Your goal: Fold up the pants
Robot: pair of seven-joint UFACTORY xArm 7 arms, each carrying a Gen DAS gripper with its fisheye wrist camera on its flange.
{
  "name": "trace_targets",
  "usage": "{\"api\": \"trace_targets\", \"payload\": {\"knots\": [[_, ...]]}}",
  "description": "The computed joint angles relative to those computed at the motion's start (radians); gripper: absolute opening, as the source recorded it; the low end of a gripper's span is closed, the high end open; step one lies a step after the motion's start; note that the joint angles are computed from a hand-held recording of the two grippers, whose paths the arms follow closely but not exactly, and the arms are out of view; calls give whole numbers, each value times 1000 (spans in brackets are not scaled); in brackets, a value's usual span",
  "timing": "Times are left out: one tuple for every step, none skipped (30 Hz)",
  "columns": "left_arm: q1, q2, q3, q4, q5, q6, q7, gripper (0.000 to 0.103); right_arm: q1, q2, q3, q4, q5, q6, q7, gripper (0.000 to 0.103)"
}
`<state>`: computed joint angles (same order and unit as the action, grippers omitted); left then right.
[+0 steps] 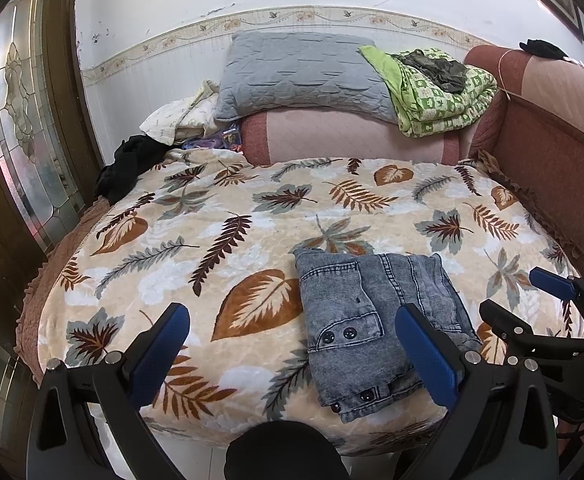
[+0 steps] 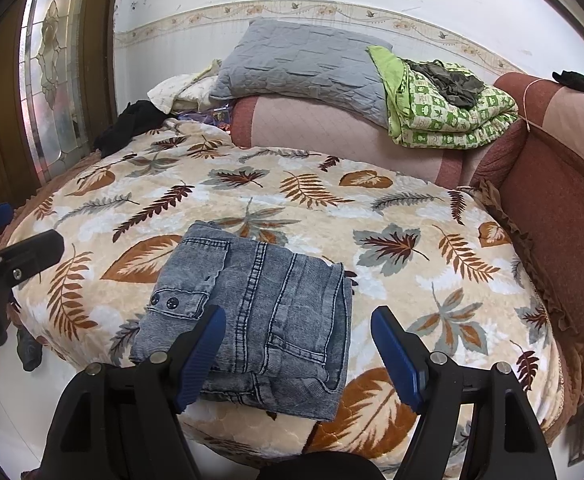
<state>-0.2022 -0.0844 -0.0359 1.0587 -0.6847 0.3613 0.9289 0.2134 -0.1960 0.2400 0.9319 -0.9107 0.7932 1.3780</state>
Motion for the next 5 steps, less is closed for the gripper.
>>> {"api": "trace_targets", "payload": {"knots": [[0, 1, 0, 2, -3, 2, 1, 102, 0, 1, -1, 1, 1, -1, -2, 78], [0, 2, 0, 3, -3, 4, 1, 102, 0, 4, -3, 2, 3, -5, -5, 78], [1, 6, 0, 9, -2, 11, -5, 102, 0, 6, -5, 2, 8, -10, -8, 78], [4, 12, -1, 17, 4, 21, -16, 102, -2, 10, -8, 2, 10, -16, -9, 78], [8, 21, -1, 28, 11, 38, -30, 102, -3, 12, -12, 0, 16, -25, -11, 78]]}}
